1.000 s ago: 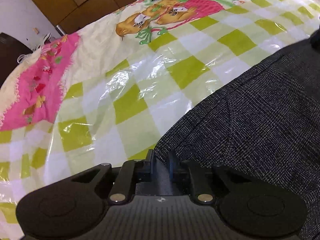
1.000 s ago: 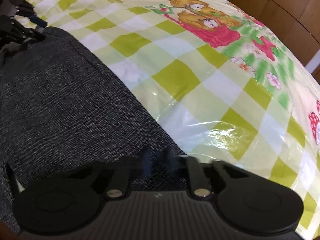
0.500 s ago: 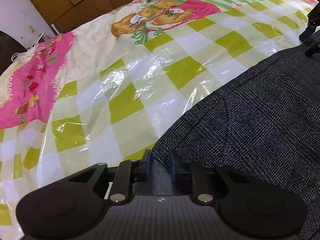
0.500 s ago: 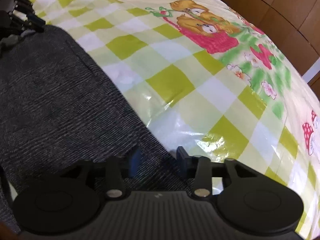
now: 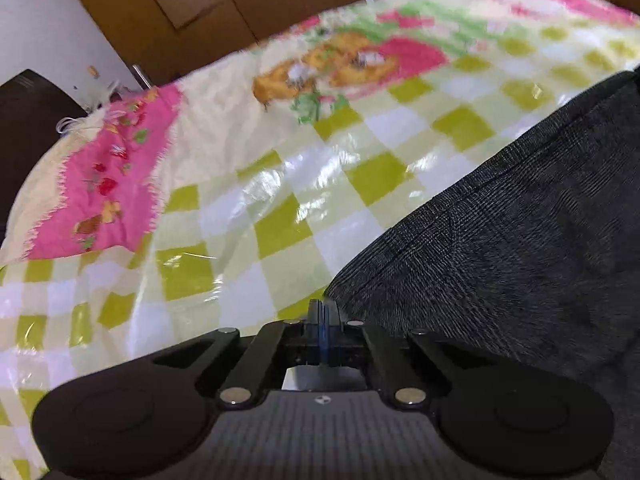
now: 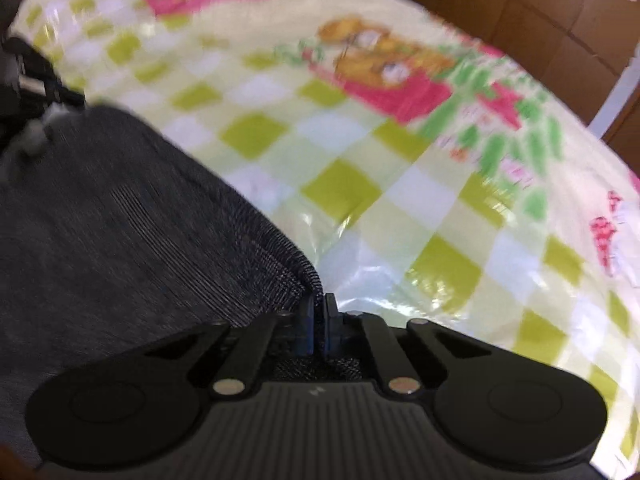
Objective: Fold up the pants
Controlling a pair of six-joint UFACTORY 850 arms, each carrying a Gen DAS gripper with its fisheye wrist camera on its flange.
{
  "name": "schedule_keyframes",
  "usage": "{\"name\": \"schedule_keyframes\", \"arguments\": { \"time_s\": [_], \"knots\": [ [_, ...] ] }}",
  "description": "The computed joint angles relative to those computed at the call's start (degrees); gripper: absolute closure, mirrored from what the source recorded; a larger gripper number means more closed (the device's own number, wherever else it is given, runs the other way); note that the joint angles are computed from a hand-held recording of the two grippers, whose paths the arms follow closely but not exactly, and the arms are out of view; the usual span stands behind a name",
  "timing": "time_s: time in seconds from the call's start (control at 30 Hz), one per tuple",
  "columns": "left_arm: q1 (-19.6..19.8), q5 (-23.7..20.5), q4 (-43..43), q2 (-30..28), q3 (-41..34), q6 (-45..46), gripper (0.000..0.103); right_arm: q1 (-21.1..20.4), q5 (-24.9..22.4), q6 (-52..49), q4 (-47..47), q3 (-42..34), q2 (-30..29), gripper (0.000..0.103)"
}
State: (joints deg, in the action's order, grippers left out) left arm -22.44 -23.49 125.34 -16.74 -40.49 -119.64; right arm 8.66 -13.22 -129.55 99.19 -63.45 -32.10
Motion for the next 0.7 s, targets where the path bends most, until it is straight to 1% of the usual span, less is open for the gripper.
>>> {"name": "schedule_keyframes", "arguments": {
  "time_s": [0.07,0.17,0.27,0.33,0.37,0.43,0.5,0.53,0.57,0.63,0.67,0.7],
  "knots": [
    [-1.1,-1.0,2.7,4.6,4.1,-4.4,0.088,-0.6,-2.4,-7.1,5.7,6.0,6.4,0.099],
    [-3.2,-2.0,5.7,10.2,9.9,-9.5,0.088,-1.7,-6.7,-6.1,3.8,15.4,16.5,0.099],
    [-5.5,-1.4,8.2,12.7,13.3,-14.0,0.086,-1.7,-10.3,-4.6,0.1,25.1,26.5,0.099],
    [-6.8,-1.8,11.2,12.7,14.4,-18.2,0.085,-0.3,-11.6,-1.4,-4.7,30.5,31.0,0.099],
    [-7.5,-2.1,12.1,12.6,14.7,-19.4,0.085,0.8,-11.8,-0.9,-6.4,32.8,32.4,0.099],
    [-8.7,-2.6,13.3,12.3,15.1,-21.2,0.085,3.3,-10.3,-1.9,-6.5,36.4,32.7,0.099],
    [-9.4,-2.9,14.6,12.3,15.6,-23.5,0.084,5.4,-8.5,-2.5,-4.8,38.0,30.0,0.099],
    [-9.9,-3.4,14.5,12.4,16.1,-24.0,0.082,6.2,-7.4,-5.5,-1.7,38.5,28.5,0.099],
    [-10.9,-5.1,12.3,12.0,16.3,-22.1,0.081,7.2,-5.9,-10.9,3.3,39.1,27.0,0.099],
    [-13.9,-11.5,5.6,10.0,16.2,-14.4,0.08,8.1,-4.4,-19.7,11.8,39.4,24.5,0.099],
    [-15.1,-14.4,4.0,9.0,16.0,-11.6,0.078,8.1,-4.3,-22.0,14.5,39.3,23.7,0.099],
    [-15.8,-16.9,3.2,8.1,15.7,-9.2,0.076,8.3,-4.3,-21.8,15.1,39.2,23.4,0.099]
  ]
}}
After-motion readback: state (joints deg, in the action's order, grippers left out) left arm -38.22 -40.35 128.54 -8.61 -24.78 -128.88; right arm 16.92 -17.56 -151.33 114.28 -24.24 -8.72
